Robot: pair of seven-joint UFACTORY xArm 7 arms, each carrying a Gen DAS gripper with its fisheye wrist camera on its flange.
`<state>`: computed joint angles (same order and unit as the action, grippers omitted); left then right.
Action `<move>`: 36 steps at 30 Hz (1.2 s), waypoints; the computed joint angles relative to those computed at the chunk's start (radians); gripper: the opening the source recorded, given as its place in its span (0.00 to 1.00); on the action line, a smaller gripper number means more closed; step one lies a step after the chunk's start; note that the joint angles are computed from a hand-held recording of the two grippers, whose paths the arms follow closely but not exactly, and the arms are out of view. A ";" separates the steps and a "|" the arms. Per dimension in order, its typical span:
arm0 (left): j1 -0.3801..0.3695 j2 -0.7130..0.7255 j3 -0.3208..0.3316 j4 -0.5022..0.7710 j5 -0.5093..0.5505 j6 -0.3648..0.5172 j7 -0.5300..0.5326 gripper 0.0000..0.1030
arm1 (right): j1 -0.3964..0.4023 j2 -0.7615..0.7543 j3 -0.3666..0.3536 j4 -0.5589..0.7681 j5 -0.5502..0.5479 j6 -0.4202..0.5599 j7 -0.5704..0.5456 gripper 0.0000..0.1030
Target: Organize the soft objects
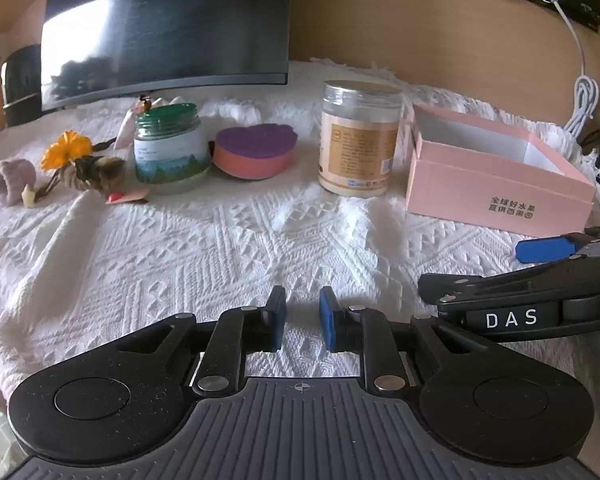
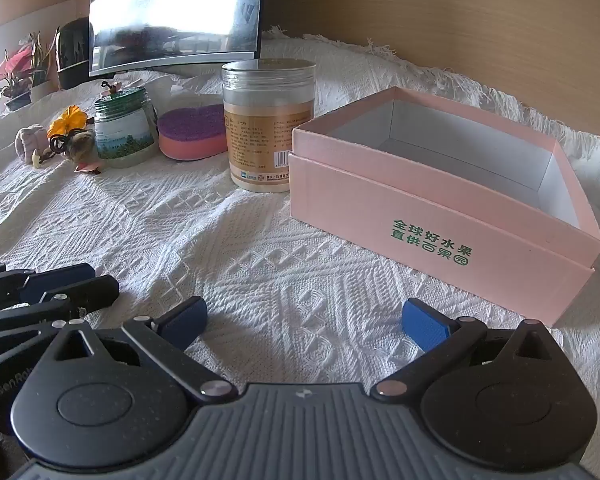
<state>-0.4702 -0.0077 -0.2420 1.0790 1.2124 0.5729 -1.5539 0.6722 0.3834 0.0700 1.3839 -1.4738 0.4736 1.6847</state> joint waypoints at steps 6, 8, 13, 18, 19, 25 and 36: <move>0.002 -0.001 0.001 -0.001 -0.007 -0.007 0.000 0.21 | 0.000 0.000 0.000 0.000 0.000 0.000 0.000 1.00; 0.002 -0.001 0.001 -0.001 -0.007 -0.007 0.000 0.21 | 0.000 0.000 0.000 0.000 0.000 0.000 0.000 1.00; 0.002 -0.001 0.001 -0.001 -0.006 -0.008 -0.002 0.21 | 0.001 0.000 0.000 0.000 -0.001 0.000 0.001 1.00; 0.003 -0.001 0.001 -0.002 -0.006 -0.009 -0.003 0.21 | 0.000 -0.001 0.000 -0.001 -0.001 0.001 0.001 1.00; 0.003 -0.001 0.001 -0.002 -0.006 -0.009 -0.003 0.21 | 0.000 -0.001 0.000 -0.001 -0.001 0.001 0.001 1.00; 0.003 0.000 0.001 -0.001 -0.003 -0.013 -0.010 0.21 | 0.000 -0.001 0.000 -0.001 -0.001 0.001 0.001 1.00; 0.005 -0.005 0.000 -0.005 -0.004 -0.017 -0.013 0.21 | 0.000 -0.001 0.001 -0.001 -0.002 0.001 0.001 1.00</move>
